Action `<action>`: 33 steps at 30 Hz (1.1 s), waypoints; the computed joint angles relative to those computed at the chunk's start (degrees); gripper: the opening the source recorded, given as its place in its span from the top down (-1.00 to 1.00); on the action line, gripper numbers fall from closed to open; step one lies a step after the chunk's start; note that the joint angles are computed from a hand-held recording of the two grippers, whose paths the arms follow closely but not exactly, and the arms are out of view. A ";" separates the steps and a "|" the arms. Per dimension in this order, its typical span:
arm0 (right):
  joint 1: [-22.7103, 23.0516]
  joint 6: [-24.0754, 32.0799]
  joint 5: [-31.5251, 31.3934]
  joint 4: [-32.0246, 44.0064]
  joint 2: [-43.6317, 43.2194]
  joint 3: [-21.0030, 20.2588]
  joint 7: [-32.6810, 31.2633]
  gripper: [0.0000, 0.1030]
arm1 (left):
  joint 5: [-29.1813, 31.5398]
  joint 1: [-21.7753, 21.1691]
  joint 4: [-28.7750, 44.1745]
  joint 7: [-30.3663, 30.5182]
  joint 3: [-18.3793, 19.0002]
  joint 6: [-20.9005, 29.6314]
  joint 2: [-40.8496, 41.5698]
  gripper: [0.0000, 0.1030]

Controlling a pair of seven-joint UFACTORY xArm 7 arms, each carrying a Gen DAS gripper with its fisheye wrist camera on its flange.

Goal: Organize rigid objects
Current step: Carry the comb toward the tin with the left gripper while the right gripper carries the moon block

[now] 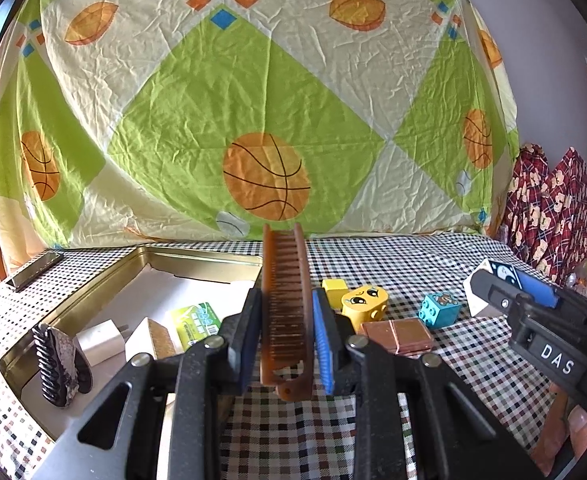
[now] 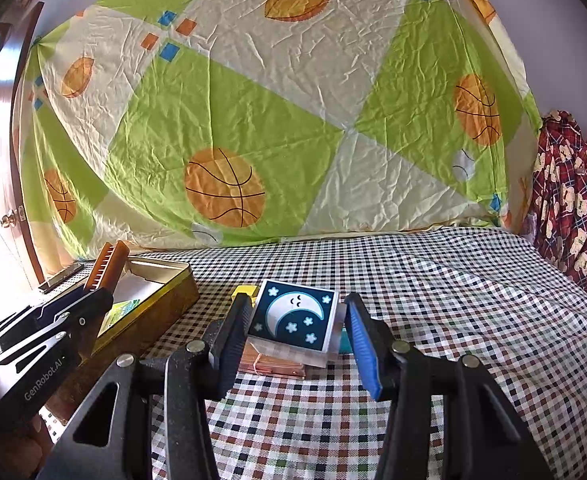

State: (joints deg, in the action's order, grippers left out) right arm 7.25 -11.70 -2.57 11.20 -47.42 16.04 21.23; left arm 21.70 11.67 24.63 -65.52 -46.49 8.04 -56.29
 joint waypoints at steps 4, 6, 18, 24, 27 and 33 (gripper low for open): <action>-0.10 -0.57 0.01 0.19 0.39 1.01 0.41 0.02 | 0.02 0.07 -0.28 -0.38 -0.04 0.37 -0.68 0.54; 0.09 -1.01 0.05 0.29 0.74 1.25 0.65 0.02 | -0.04 0.23 -0.34 -0.87 -0.22 1.06 -1.31 0.55; -0.14 -2.95 0.53 1.22 2.66 3.79 1.46 0.02 | 0.63 -0.42 -1.07 -2.17 0.50 2.26 -2.54 0.55; 0.24 -3.18 0.68 1.22 2.99 3.48 1.53 0.02 | 0.86 -0.99 -1.90 -2.63 0.95 2.23 -3.75 0.54; 0.25 -3.16 0.78 1.44 3.19 3.77 1.63 0.02 | 0.91 -1.11 -2.34 -2.83 1.06 2.17 -4.54 0.54; -0.14 -3.88 0.93 2.17 4.25 5.22 1.96 0.02 | 0.56 -1.74 -3.08 -3.04 2.07 2.07 -4.94 0.54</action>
